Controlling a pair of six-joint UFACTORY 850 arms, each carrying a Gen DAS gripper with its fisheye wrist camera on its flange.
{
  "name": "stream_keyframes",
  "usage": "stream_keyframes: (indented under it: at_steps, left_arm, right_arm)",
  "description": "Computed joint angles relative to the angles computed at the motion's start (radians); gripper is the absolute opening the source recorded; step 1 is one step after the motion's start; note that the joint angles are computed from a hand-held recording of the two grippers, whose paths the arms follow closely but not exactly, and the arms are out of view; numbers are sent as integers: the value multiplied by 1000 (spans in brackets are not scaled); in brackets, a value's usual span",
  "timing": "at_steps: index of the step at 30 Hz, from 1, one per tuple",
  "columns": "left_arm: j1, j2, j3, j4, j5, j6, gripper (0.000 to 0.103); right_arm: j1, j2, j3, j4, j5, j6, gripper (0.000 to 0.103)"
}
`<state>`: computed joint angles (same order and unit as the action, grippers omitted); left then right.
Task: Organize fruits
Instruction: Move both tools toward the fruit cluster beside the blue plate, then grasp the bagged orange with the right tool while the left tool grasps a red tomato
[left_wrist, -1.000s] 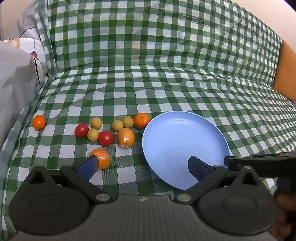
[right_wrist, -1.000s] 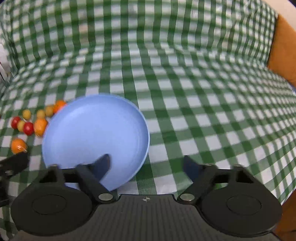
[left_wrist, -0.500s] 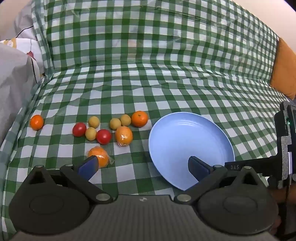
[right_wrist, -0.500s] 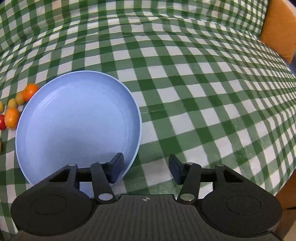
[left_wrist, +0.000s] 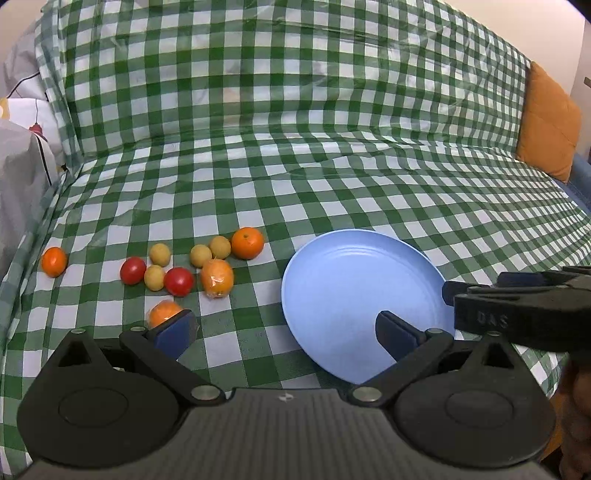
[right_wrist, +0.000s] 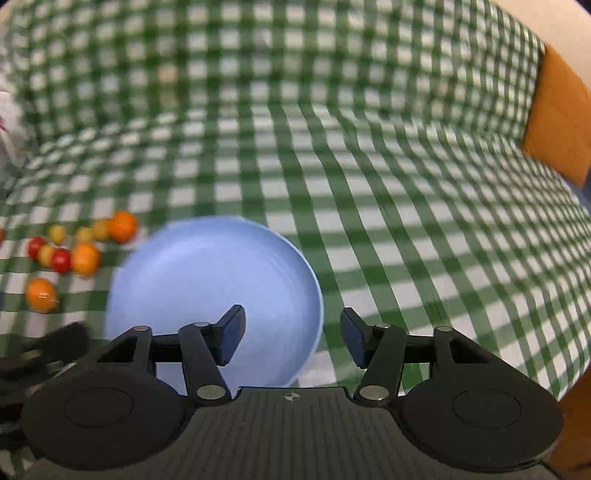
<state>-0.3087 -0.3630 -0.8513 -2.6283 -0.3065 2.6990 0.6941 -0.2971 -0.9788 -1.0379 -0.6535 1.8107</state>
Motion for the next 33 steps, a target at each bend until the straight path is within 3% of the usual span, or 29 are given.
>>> stream_keyframes:
  at_steps: [6,10,22,26,31,33]
  left_arm:
    - [15,-8,-14,184,23,-172,103]
    - [12,-1,-4,106,7,-87,103]
    - [21,-4,-4,143,-8,-132,102]
    - [23,-1,-2,179,-14,-165,96]
    - [25,-4,-9,282,2,-256,79]
    - [34,-8,-19,399,4,-373,58]
  right_arm:
    - [-15,4,-2,39,-5,-50,70]
    - [-39,8,11,23,36,-21,71]
    - [-35,5,16,-20,53,27,71]
    - [-26,10,20,-37,54,50,71]
    - [-17,5,16,-59,52,86,70]
    - [12,1,7,-57,38,109,69]
